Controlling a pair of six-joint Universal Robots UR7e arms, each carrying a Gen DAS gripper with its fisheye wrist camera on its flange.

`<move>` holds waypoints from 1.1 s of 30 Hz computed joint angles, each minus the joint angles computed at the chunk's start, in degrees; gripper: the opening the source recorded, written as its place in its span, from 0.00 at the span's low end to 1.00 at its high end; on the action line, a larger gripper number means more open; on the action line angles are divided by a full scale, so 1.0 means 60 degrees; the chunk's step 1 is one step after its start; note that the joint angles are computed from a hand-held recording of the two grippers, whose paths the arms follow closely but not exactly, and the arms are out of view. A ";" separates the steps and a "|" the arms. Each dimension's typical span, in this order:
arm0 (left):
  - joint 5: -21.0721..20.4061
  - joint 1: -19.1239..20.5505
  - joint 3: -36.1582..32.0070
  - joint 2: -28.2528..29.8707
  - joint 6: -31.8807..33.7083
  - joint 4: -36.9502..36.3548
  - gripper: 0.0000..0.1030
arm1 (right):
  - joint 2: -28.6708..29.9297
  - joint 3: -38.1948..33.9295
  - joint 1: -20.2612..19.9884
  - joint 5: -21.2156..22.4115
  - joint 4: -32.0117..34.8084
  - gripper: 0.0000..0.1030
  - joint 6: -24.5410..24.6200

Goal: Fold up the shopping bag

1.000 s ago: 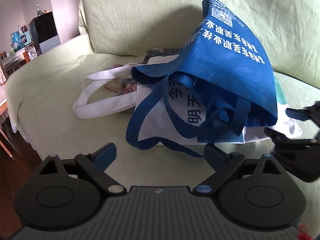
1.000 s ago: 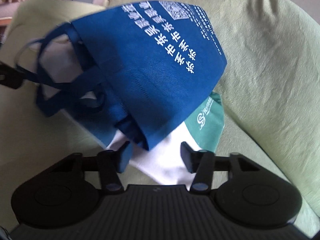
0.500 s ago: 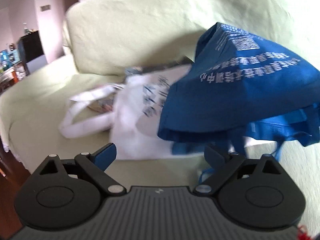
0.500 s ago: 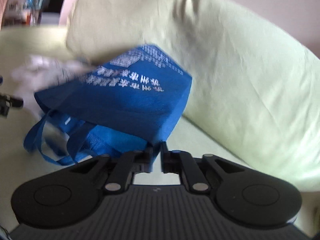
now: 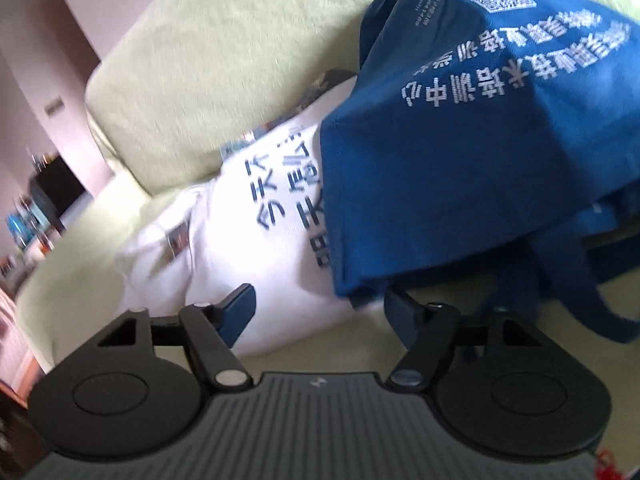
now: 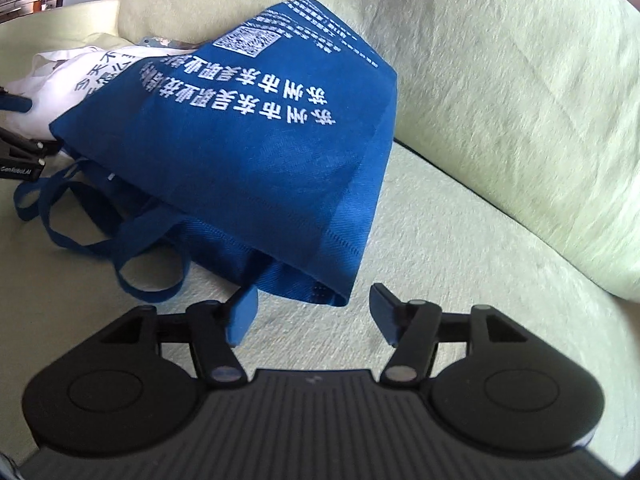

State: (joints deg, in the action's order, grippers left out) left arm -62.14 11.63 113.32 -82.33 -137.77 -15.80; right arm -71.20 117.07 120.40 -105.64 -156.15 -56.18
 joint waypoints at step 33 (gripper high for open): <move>0.2308 -0.0777 -0.4445 0.5370 0.5387 -0.6490 0.22 | -0.4262 -0.1698 -0.2702 -0.1494 0.2826 0.38 -0.1925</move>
